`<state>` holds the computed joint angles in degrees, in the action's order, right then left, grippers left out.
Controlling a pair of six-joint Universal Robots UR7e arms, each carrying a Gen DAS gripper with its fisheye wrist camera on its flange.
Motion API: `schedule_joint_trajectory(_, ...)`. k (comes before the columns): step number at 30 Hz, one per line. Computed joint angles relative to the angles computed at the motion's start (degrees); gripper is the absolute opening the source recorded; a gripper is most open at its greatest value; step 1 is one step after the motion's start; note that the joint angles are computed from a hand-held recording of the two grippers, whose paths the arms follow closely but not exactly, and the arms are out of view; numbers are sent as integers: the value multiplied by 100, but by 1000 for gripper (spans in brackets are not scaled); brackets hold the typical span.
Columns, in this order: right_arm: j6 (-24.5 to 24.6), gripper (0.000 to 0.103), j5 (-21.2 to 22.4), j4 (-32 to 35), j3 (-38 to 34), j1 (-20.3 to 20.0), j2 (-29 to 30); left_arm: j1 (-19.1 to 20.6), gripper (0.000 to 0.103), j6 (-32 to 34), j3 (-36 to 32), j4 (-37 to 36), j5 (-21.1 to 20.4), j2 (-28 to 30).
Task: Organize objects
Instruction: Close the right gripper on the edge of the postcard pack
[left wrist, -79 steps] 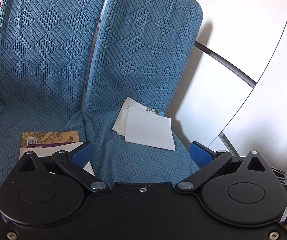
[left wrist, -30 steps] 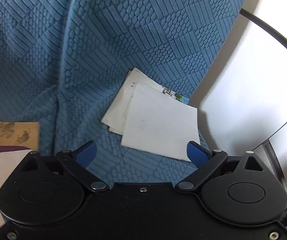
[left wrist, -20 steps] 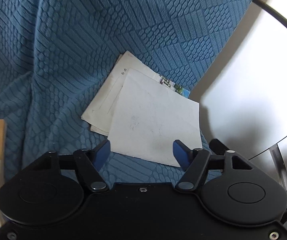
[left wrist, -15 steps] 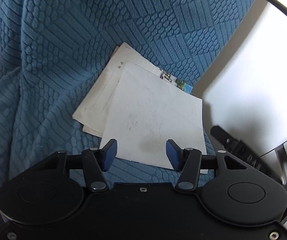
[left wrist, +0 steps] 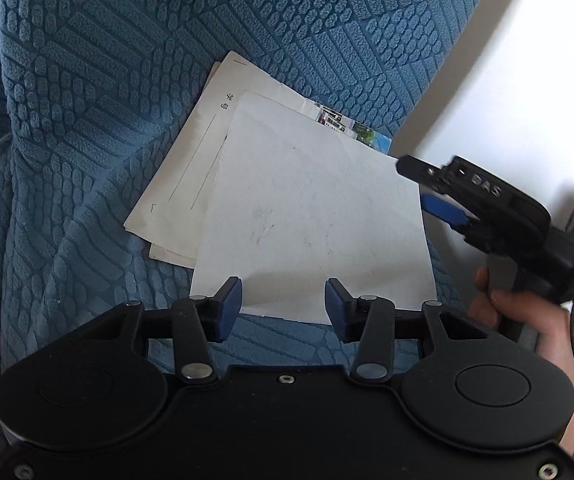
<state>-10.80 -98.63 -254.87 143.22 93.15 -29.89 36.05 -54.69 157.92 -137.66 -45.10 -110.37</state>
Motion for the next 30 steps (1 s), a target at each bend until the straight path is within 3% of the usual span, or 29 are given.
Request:
schedule_joint_trajectory(5,147,55,207,686,-230,-99,-144,116,43,161,-61,46,-92,-48)
schedule_joint_trajectory(10,87,48,146,661,-267,-24,-103,233,43,374,5,-189,-186,-180)
schedule_joint_trajectory(15,-78,41,594,327,-78,-157,-74,301,43,500,96,-443,-245,-257)
schedule_joint_trajectory(17,-67,33,787,233,32,-213,-110,273,42,420,85,-314,-197,-310)
schedule_joint_trajectory(20,-15,19,1482,-40,274,-476,-113,229,40,302,70,-130,-139,-377)
schedule_joint_trajectory(22,-69,15,1873,-97,407,-588,-146,185,40,121,13,152,-104,-480)
schedule_joint_trajectory(30,-741,7,995,390,509,187,-572,-280,42,-721,-250,1707,123,-1500)
